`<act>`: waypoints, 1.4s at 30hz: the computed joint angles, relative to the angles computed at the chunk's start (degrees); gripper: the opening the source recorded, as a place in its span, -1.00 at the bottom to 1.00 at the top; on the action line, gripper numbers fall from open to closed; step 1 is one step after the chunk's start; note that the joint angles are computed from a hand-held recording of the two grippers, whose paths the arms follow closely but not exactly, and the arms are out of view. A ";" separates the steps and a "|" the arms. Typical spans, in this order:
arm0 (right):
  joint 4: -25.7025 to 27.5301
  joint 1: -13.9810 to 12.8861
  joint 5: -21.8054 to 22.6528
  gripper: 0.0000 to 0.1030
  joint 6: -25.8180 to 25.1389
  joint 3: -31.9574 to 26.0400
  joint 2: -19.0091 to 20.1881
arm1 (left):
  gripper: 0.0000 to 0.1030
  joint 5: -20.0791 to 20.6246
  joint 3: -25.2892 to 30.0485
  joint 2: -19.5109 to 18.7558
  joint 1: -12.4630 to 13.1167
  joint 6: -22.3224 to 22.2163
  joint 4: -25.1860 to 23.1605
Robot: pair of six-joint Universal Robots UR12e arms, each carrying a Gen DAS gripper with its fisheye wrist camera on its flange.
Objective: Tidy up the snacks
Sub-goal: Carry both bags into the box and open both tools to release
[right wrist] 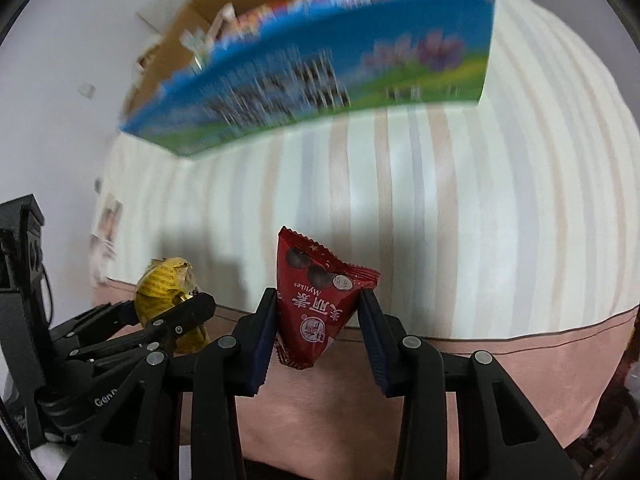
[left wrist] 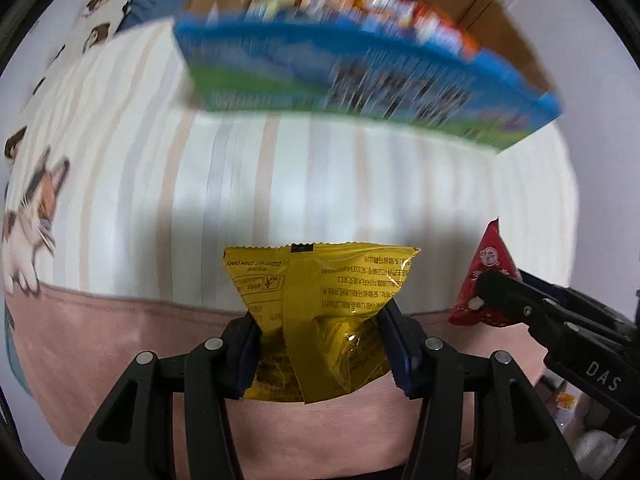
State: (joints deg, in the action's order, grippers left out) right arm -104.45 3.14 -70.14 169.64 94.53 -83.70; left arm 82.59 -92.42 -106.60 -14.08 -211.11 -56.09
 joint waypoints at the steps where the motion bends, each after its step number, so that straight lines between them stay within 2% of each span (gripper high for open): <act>1: -0.28 -0.43 1.05 -0.18 -0.14 -0.78 -0.10 | -0.02 -0.41 0.86 0.19 0.28 0.12 0.78; 5: -1.31 -1.60 4.60 -0.18 -0.26 -5.08 0.80 | -0.02 -1.50 4.96 -0.48 1.31 2.17 1.97; 9: -2.54 -1.39 5.13 -0.18 -0.12 -10.84 3.94 | -0.02 -1.04 10.23 -2.53 3.17 7.05 0.74; 12: -2.52 -0.95 4.25 -0.18 0.71 -15.79 7.37 | -0.02 0.19 15.27 -4.93 3.97 10.17 -1.92; 15: -1.65 -0.02 1.26 -0.18 1.51 -21.41 11.43 | -0.02 0.63 21.03 -9.00 4.86 12.47 -5.48; 19: 1.94 0.85 -3.45 -0.18 1.35 -28.06 16.49 | -0.01 -0.01 29.83 -15.09 5.52 15.11 -13.25; 24: 7.39 2.11 -9.11 -0.18 1.83 -34.79 22.40 | -0.01 -1.78 41.40 -23.75 6.23 17.35 -25.90; 28: 9.34 2.59 -11.66 -0.18 2.26 -36.79 24.73 | 0.01 -4.05 45.56 -27.29 6.88 17.58 -30.89; 30: 11.49 2.80 -12.66 -0.16 2.99 -38.32 26.02 | 0.01 -4.54 47.10 -28.44 7.22 15.98 -33.25; 31: 12.16 2.85 -12.67 0.03 3.32 -38.61 26.23 | 0.01 -4.77 47.82 -28.99 7.40 15.00 -34.62; 32: 12.42 2.86 -12.74 0.40 3.97 -38.82 26.43 | 0.02 -5.11 47.80 -29.12 7.58 14.63 -34.82; 33: 12.21 2.99 -13.36 0.57 3.94 -38.87 26.49 | 0.14 -5.06 47.32 -28.92 7.65 14.65 -34.13; 34: 11.47 3.12 -14.05 0.74 3.70 -38.52 26.41 | 0.39 -3.81 46.64 -28.54 7.57 14.69 -33.23; 36: 10.51 3.42 -15.62 0.75 3.73 -38.12 26.22 | 0.68 -2.85 45.31 -27.78 7.56 14.49 -31.51; 39: 11.07 3.41 -15.49 0.86 4.43 -38.15 26.31 | 0.73 -2.82 42.54 -26.07 7.79 13.83 -28.56; 40: 10.91 3.52 -15.94 0.87 4.43 -37.89 26.10 | 0.86 -2.78 41.62 -25.46 7.84 13.81 -27.56; 42: 10.41 3.72 -16.65 0.88 4.27 -37.28 25.79 | 0.92 -2.16 39.66 -24.25 7.77 14.06 -25.43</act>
